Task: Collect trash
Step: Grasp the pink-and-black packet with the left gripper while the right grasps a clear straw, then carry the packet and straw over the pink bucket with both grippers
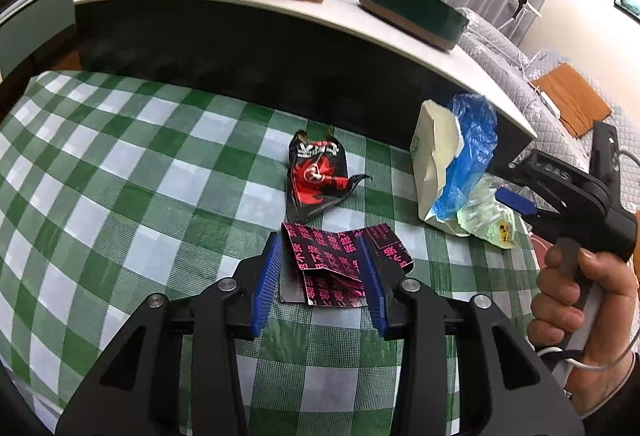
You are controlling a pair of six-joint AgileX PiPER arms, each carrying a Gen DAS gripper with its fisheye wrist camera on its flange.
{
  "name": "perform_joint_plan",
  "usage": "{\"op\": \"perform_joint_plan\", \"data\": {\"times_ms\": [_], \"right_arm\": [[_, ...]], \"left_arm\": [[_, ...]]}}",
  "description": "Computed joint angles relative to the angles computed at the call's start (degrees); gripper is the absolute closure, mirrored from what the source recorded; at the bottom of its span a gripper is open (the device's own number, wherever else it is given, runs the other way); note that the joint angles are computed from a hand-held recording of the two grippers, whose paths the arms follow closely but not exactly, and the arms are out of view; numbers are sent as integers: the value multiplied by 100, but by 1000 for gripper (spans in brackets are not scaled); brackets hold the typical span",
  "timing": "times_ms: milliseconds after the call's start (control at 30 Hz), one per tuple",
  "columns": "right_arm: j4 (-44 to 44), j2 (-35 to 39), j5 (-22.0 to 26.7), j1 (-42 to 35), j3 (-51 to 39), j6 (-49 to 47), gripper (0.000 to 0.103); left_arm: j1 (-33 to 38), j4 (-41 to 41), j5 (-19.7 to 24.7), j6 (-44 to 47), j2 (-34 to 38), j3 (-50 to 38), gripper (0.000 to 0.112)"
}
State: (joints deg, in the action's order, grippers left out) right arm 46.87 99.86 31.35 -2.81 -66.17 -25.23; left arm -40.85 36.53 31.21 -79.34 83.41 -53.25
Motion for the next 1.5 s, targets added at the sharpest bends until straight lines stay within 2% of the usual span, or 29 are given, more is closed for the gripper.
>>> {"op": "perform_joint_plan", "data": {"times_ms": [133,200,267,333,533,667,733,1033,1500], "right_arm": [[-527,117,-93,186,-98,371,46],[-657,76,-172,245,-40,419,50],[-925,-17,-255,325,60,533,57],[-1084,-102,-317,384,165,554,70],[-1380,-486,-358,509,566,379,98],[-1548,-890,-309,516,849,193,101],[-1518,-1133,-215,438,979,33,101],[-1160,-2284,585,-490,1346,-1013,101],[-437,-3839,2258,-2335,1605,-2571,101]], "left_arm": [[70,-242,-75,249,124,-39,74],[78,-289,-83,291,156,-46,74],[102,-403,-140,397,171,-43,74],[82,-405,-132,436,196,-71,75],[1,-428,-38,510,204,-151,90],[-107,-283,25,471,155,-196,103],[-160,-228,64,468,139,-216,105],[-492,307,326,65,-63,-183,107],[-1711,1195,1388,-744,-411,-223,107]]}}
